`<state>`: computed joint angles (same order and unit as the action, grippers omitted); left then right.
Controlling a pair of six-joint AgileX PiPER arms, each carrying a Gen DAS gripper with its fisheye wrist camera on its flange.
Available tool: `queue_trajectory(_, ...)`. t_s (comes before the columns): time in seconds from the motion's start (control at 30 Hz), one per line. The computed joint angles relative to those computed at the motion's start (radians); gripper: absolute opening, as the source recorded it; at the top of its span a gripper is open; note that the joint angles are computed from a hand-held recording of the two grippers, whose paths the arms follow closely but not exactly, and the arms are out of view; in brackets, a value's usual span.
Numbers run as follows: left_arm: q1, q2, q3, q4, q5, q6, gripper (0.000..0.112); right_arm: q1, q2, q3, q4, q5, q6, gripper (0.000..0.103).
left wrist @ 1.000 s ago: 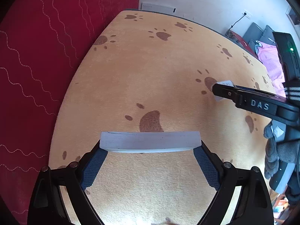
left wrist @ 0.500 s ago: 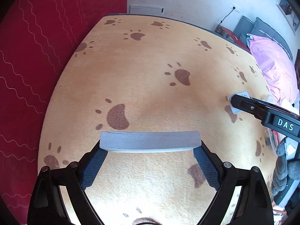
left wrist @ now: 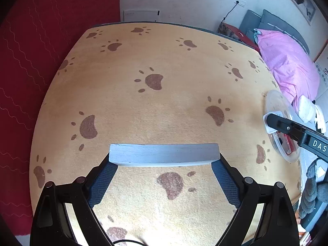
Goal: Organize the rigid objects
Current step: 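Carry the white charger into the bowl and release it while the left gripper carries the white block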
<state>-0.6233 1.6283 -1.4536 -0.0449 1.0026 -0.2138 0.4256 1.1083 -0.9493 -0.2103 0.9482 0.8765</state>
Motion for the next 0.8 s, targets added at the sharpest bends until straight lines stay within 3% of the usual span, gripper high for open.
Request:
queue_trajectory(0.4,-0.168,0.052,-0.088,0.060,0.020,-0.126,0.092,-0.339,-0.203,0.127,0.134,0.064,-0.271,0.062)
queue_trajectory(0.57,-0.221,0.065,-0.108,0.088,0.028,-0.178,0.092,-0.512,-0.200,0.145,0.220,0.047,-0.455,0.062)
queue_trajectory(0.8,-0.269,0.061,-0.112,0.125,0.041,-0.247,0.092,-0.655,-0.158,0.152,0.298,0.013,-0.626,0.062)
